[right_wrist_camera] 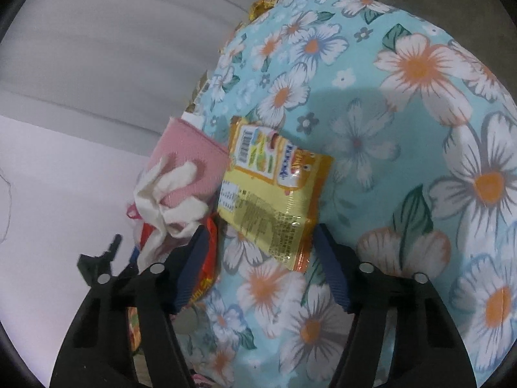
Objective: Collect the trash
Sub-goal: 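Grasp the clear plastic cup with the left tool while the right tool grasps the yellow snack packet, then carry both items over the blue wastebasket and open both tools to drop them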
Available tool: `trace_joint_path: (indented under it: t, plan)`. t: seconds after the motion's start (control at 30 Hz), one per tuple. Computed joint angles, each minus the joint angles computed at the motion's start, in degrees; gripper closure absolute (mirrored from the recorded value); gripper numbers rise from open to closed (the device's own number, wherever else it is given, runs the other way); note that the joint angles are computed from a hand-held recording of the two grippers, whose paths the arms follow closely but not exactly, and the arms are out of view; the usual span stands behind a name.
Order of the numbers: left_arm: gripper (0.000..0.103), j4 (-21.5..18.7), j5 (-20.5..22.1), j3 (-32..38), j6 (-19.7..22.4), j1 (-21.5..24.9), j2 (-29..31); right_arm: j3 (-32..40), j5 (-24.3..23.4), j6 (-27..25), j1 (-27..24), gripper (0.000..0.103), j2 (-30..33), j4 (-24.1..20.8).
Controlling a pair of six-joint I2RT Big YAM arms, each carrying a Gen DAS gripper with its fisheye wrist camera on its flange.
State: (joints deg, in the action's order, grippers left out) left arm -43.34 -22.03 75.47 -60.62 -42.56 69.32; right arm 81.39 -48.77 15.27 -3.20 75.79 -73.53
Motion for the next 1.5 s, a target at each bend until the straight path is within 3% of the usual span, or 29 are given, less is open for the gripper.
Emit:
trace_joint_path:
  t: [0.17,0.37,0.43,0.6,0.67,0.7,0.73,0.83,0.93,1.07,1.2,1.3,1.4,1.5]
  plan:
    - [0.053,2.8,3.1,-2.0,-1.7,1.1,-0.3,-0.1,-0.9,1.0,-1.1,0.06,0.2,0.3]
    - [0.083,3.6,3.7,-2.9,-2.6,0.6,-0.8,-0.9,-2.5,1.4,-4.3,0.061,-0.6,-0.6]
    - [0.093,4.2,3.9,-3.4,-2.8,0.6,-1.2,-2.1,-3.5,3.5,-4.7,0.056,-0.3,1.9]
    - [0.097,5.9,2.9,-4.3,-2.6,0.2,-2.1,-2.7,-4.4,3.8,-4.8,0.052,-0.2,3.8]
    - [0.098,6.7,2.3,-4.6,-2.9,0.0,-2.6,-2.5,-4.3,3.8,-4.5,0.054,0.2,4.6]
    - [0.098,6.9,1.9,-4.6,-3.0,-0.1,-2.8,-2.3,-3.8,4.4,-4.2,0.061,0.6,5.0]
    - [0.098,6.8,0.9,-4.5,-3.1,-0.4,-3.0,-2.3,-3.5,5.1,-3.9,0.075,0.7,5.3]
    - [0.098,5.2,-2.7,-3.6,-3.4,-1.7,-3.7,-3.0,-2.7,6.6,-3.2,0.089,0.7,7.1]
    - [0.098,0.1,-9.2,-0.4,-2.9,-4.2,-3.6,-3.3,-0.1,5.0,-3.3,0.094,-1.3,7.9]
    - [0.098,-7.8,-21.1,6.4,-1.9,-9.6,-1.9,-2.2,3.6,2.1,-4.6,0.098,-4.6,9.0]
    - [0.098,-11.3,-29.3,14.0,1.6,-14.8,1.8,-1.5,5.8,-0.7,-7.1,0.099,-7.7,9.6]
    - [0.098,-8.9,-31.8,20.9,8.7,-18.5,6.4,-1.4,7.2,-3.8,-11.1,0.099,-10.9,9.7]
    - [0.098,-6.2,-30.9,27.4,15.7,-20.3,11.4,-1.4,6.3,-6.0,-15.6,0.099,-12.6,9.5]
    - [0.098,-2.2,-24.5,34.5,21.1,-21.1,17.2,-1.8,4.7,-7.9,-22.1,0.099,-14.4,9.5]
